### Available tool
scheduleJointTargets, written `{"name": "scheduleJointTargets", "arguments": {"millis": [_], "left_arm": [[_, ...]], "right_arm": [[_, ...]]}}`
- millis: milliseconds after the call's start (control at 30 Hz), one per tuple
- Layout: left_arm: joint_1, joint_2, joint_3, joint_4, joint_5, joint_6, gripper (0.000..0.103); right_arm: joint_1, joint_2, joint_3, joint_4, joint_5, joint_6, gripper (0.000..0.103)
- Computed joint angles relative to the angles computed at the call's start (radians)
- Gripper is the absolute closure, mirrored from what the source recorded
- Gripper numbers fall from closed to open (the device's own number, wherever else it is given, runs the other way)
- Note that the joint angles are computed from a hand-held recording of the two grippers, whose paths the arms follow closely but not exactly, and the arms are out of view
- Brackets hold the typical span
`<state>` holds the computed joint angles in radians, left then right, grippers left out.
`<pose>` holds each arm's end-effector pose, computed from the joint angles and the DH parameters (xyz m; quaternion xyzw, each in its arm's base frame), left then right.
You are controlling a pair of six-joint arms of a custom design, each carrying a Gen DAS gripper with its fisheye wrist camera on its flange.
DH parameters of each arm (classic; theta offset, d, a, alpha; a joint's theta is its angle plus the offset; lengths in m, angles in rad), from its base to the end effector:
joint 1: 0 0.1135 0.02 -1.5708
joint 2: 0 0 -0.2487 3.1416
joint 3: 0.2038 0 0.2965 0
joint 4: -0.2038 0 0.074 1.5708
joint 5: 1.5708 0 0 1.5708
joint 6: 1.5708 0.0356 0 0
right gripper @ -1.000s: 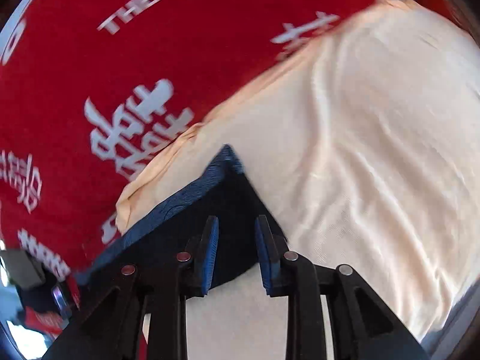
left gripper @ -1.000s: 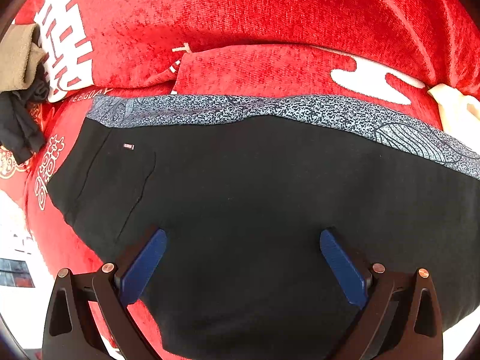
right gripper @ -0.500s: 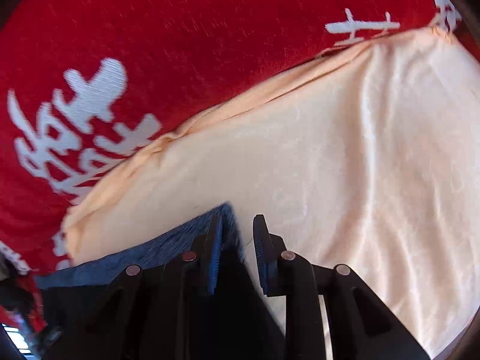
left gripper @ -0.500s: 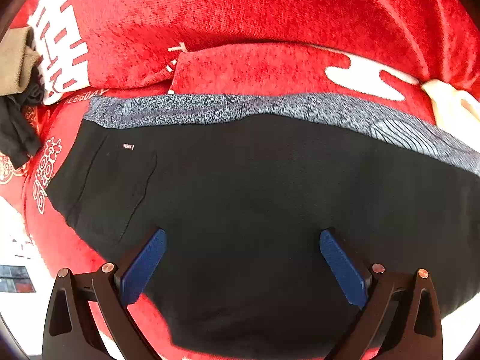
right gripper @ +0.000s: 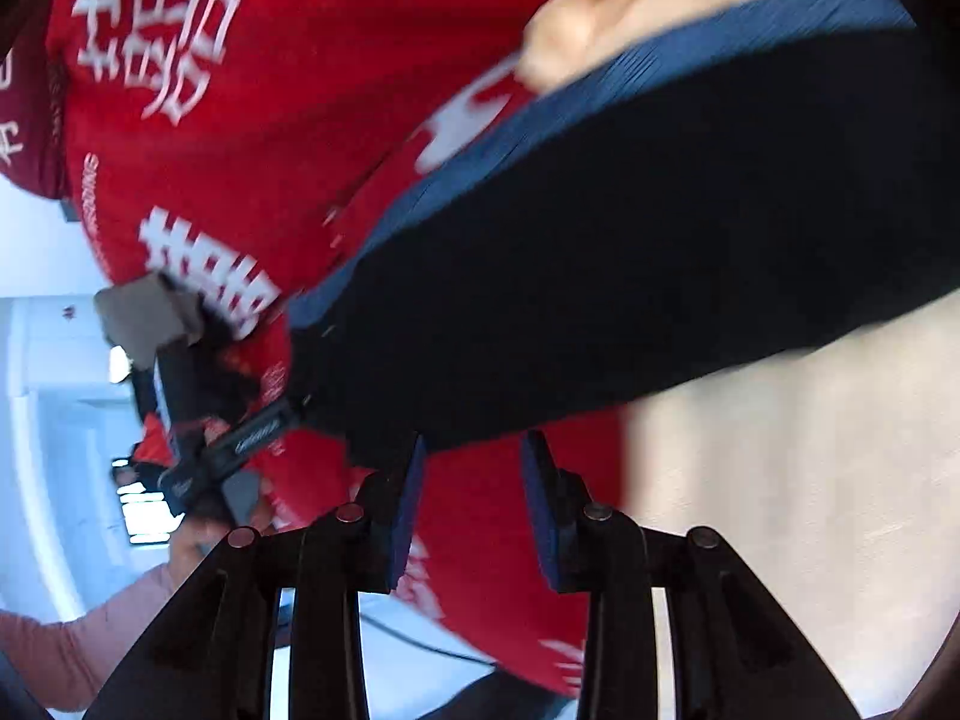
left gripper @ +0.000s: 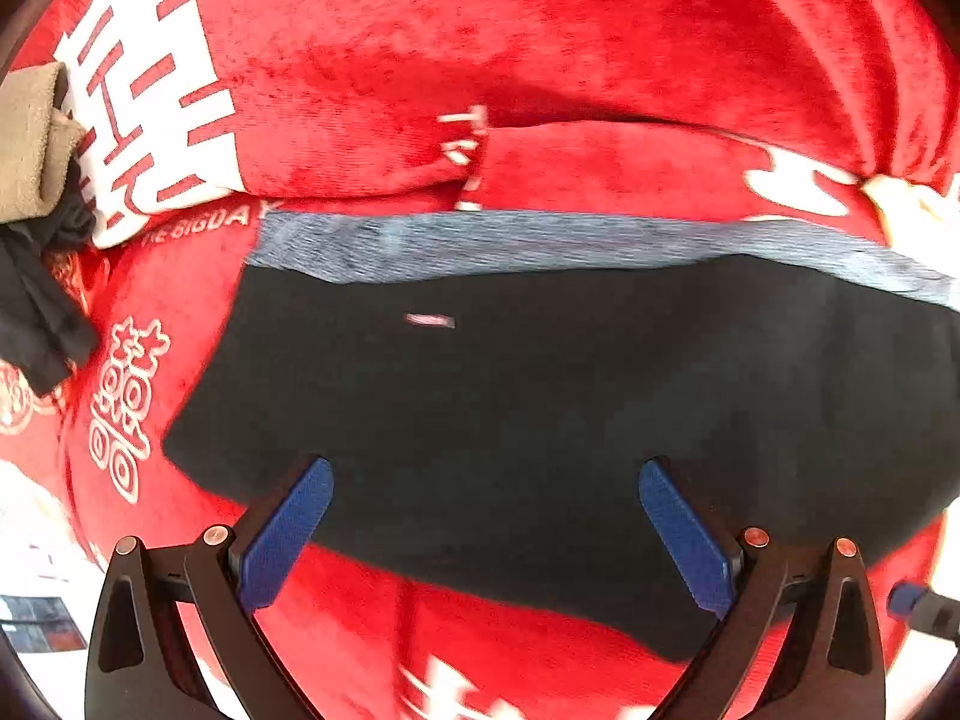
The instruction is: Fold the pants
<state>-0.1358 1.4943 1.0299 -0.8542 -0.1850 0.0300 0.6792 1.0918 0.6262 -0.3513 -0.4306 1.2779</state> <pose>0.3127 -0.0361 0.1795 0.0702 0.9854 0.0849 0.1299 0.1965 0.1778 0.1799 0.1927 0.8911 0.4092 0.0359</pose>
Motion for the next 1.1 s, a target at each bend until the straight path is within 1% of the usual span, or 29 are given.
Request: {"name": "scheduleJointTargets", "arguments": {"millis": [67,100,133,167,200,233,333,367,467,600,633,667,700,767,800,833,867,900,933,1000,1033,1067,1100], "left_arm": [[0.045,0.071,-0.019,0.047,-0.019,0.086,0.000],[0.072,0.086,-0.041,0.073,0.003,0.118,0.000],[0.114,0.060,-0.077,0.115,0.075,0.131,0.000],[0.140,0.061,-0.077,0.108,0.115,0.134,0.000],[0.153,0.064,-0.071,0.099,0.134,0.138,0.000],[0.156,0.064,-0.069,0.093,0.139,0.141,0.000],[0.158,0.048,-0.091,0.114,0.147,0.152,0.000],[0.165,0.050,-0.091,0.113,0.161,0.153,0.000],[0.195,0.053,-0.096,0.121,0.191,0.176,0.000],[0.183,0.027,-0.105,0.107,0.168,0.185,0.000],[0.184,0.015,-0.115,0.113,0.168,0.201,0.000],[0.184,-0.001,-0.131,0.123,0.165,0.215,0.000],[0.188,-0.011,-0.147,0.135,0.167,0.224,0.000],[0.200,-0.022,-0.170,0.158,0.186,0.225,0.000],[0.202,-0.043,-0.181,0.145,0.187,0.221,0.000],[0.201,-0.046,-0.172,0.126,0.175,0.219,0.000],[0.208,-0.054,-0.165,0.106,0.160,0.235,0.000],[0.207,-0.075,-0.161,0.079,0.146,0.246,0.000],[0.218,-0.096,-0.155,0.058,0.153,0.265,0.000],[0.227,-0.166,-0.148,0.004,0.187,0.292,0.000],[0.213,-0.205,-0.144,-0.024,0.203,0.293,0.000],[0.197,-0.221,-0.136,-0.039,0.214,0.287,0.000],[0.167,-0.235,-0.134,-0.048,0.229,0.267,0.000]], "right_arm": [[0.082,0.202,0.020,0.262,0.022,0.142,0.067],[0.109,0.265,0.031,0.345,0.041,0.191,0.067],[0.141,0.315,0.039,0.412,0.069,0.238,0.067],[0.155,0.385,0.059,0.482,0.082,0.268,0.067],[0.169,0.450,0.087,0.527,0.094,0.292,0.067],[0.169,0.485,0.105,0.539,0.094,0.302,0.067],[0.198,0.523,0.122,0.564,0.128,0.336,0.067],[0.203,0.497,0.106,0.559,0.136,0.344,0.067],[0.206,0.507,0.107,0.579,0.140,0.378,0.067],[0.192,0.520,0.115,0.599,0.168,0.429,0.067],[0.183,0.523,0.136,0.561,0.170,0.431,0.075],[0.174,0.523,0.168,0.496,0.168,0.409,0.089],[0.169,0.517,0.209,0.425,0.174,0.363,0.093],[0.191,0.499,0.271,0.316,0.214,0.284,0.094],[0.211,0.510,0.296,0.252,0.227,0.260,0.094],[0.226,0.526,0.301,0.218,0.227,0.263,0.094],[0.235,0.535,0.292,0.212,0.222,0.279,0.094],[0.248,0.514,0.238,0.278,0.234,0.325,0.094],[0.251,0.494,0.221,0.280,0.236,0.328,0.094],[0.242,0.450,0.250,0.146,0.196,0.256,0.089],[0.231,0.416,0.268,0.055,0.166,0.196,0.089],[0.224,0.387,0.277,-0.007,0.162,0.149,0.089],[0.211,0.348,0.305,-0.115,0.183,0.072,0.088]]}}
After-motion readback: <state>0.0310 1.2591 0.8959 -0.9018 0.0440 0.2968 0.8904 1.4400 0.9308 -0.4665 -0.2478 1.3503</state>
